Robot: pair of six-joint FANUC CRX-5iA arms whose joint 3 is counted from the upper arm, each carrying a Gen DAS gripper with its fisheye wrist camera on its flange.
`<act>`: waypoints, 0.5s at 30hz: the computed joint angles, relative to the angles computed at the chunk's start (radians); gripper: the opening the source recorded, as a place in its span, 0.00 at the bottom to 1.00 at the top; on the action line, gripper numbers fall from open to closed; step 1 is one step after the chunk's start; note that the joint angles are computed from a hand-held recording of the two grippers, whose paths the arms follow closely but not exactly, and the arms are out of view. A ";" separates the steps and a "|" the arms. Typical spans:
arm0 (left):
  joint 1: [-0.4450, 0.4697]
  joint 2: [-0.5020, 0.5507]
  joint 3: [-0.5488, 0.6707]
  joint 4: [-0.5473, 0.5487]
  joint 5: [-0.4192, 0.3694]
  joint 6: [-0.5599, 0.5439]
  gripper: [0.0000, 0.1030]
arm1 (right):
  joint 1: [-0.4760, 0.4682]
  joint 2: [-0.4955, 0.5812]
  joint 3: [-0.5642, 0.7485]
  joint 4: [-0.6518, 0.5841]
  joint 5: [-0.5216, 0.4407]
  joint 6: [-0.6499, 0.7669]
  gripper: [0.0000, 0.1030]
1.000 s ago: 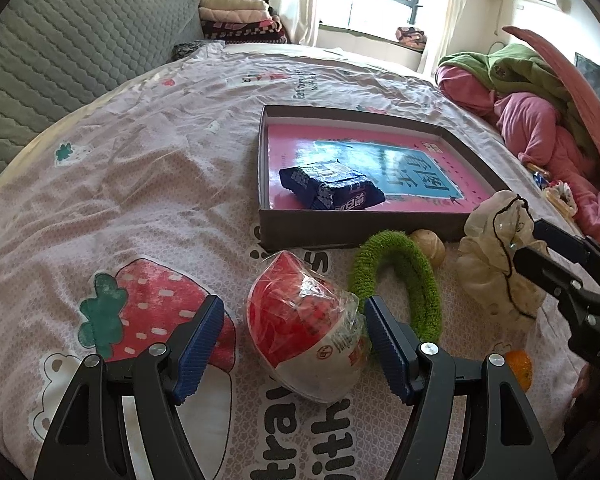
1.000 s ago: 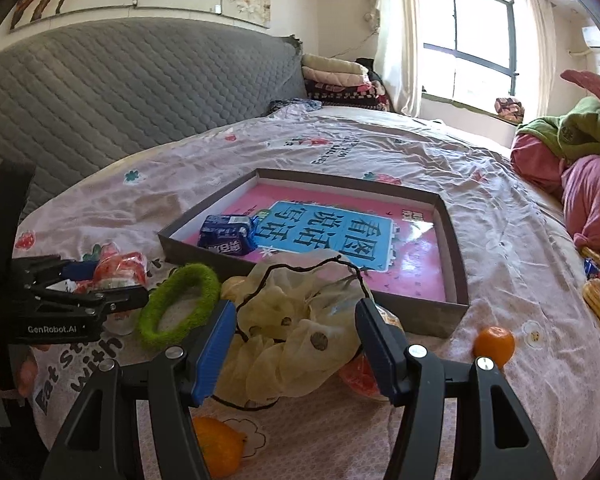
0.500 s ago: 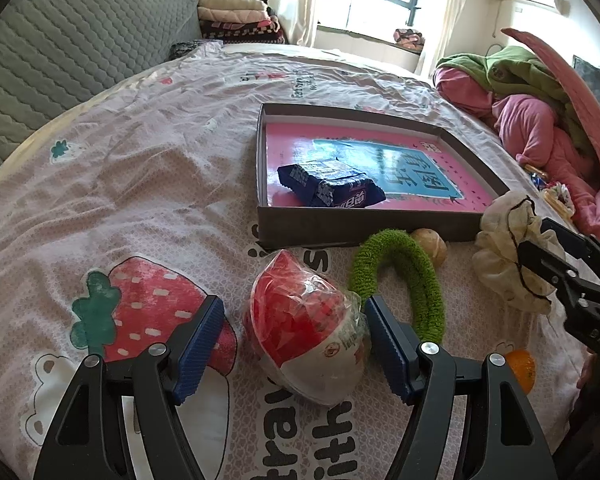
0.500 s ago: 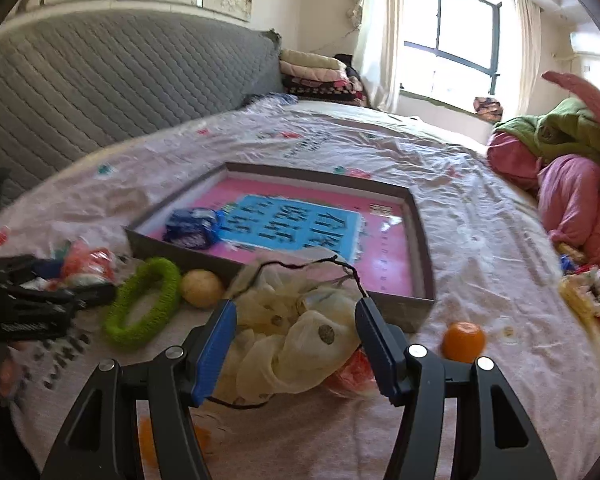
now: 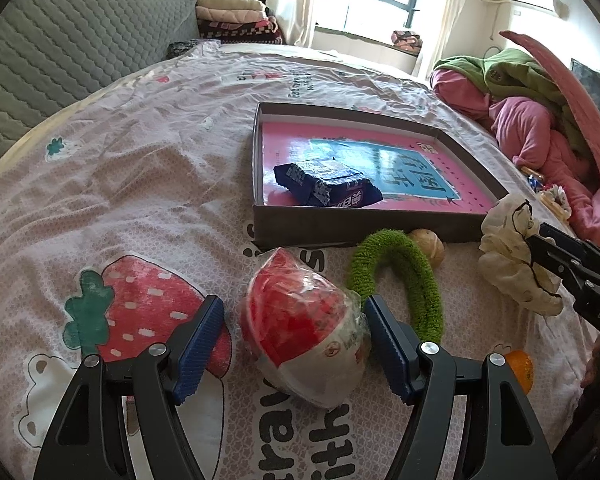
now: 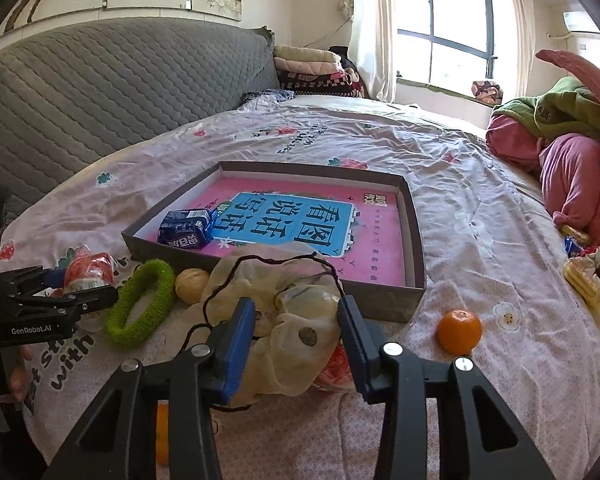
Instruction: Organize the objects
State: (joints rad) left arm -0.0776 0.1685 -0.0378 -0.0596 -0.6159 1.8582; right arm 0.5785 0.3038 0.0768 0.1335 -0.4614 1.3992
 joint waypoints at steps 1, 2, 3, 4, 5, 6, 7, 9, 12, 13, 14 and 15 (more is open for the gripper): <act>-0.001 0.000 0.001 -0.003 0.000 0.002 0.72 | 0.000 0.000 -0.002 0.006 -0.001 0.002 0.38; -0.004 0.001 0.003 -0.009 0.001 0.005 0.72 | 0.001 -0.001 -0.004 0.013 -0.001 0.008 0.37; -0.005 0.001 0.004 -0.013 0.001 0.008 0.72 | 0.002 -0.002 -0.006 0.016 -0.002 0.013 0.34; -0.006 0.001 0.005 -0.018 0.001 0.012 0.72 | 0.003 -0.002 -0.008 0.019 -0.002 0.018 0.31; -0.008 0.001 0.007 -0.023 0.001 0.014 0.72 | 0.004 -0.004 -0.008 0.013 -0.002 0.034 0.29; -0.009 0.001 0.007 -0.024 0.002 0.012 0.72 | 0.003 -0.005 -0.005 -0.001 -0.005 0.053 0.24; -0.011 0.001 0.007 -0.026 0.003 0.013 0.71 | 0.003 -0.006 0.000 -0.018 -0.009 0.072 0.23; -0.012 -0.002 0.004 -0.028 0.011 0.008 0.62 | 0.003 -0.005 0.012 -0.052 -0.019 0.115 0.20; -0.013 -0.003 0.000 -0.019 0.017 -0.007 0.60 | -0.001 -0.003 0.035 -0.124 -0.039 0.189 0.18; -0.013 -0.003 0.000 -0.019 0.017 -0.007 0.59 | -0.002 -0.003 0.040 -0.136 -0.045 0.202 0.18; -0.009 -0.007 -0.010 -0.004 0.026 -0.016 0.59 | 0.000 -0.003 0.039 -0.138 -0.044 0.209 0.17; -0.006 -0.009 -0.016 0.008 0.031 -0.023 0.59 | 0.001 -0.003 0.039 -0.140 -0.044 0.213 0.17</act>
